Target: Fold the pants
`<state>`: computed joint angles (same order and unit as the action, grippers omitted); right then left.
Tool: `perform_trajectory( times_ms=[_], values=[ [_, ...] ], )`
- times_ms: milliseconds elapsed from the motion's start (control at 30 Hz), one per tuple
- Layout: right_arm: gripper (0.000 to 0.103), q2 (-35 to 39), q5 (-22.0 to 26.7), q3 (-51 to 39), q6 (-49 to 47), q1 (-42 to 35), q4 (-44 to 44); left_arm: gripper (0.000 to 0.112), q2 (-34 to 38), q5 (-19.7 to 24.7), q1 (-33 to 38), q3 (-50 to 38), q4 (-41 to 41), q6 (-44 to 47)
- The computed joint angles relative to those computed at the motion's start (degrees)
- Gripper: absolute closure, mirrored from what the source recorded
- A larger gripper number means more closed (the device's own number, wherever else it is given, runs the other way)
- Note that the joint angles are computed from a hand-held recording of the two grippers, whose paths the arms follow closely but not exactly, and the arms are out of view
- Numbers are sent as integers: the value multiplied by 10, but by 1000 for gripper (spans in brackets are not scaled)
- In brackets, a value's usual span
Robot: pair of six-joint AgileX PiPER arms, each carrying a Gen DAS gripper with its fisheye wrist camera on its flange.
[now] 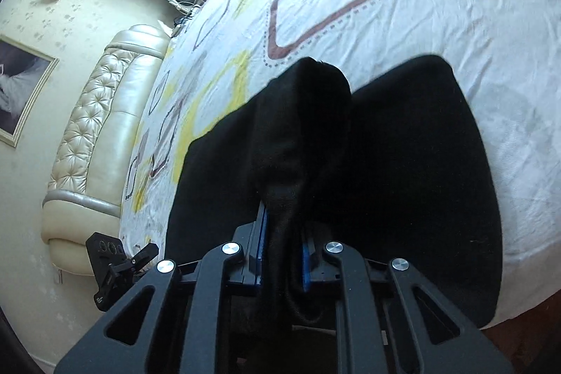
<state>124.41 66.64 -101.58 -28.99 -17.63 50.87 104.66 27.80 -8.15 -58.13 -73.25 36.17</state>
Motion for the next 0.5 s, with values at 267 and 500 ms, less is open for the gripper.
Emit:
perform_trajectory(
  times_ms=[267,500],
  values=[
    [89,-17,-7,-16,-12,-53,-8,13,7,27,-24,-20,-15,-7],
    [88,47,-27,2,-37,-91,2,13,42,30,-54,-39,-30,-8]
  ],
)
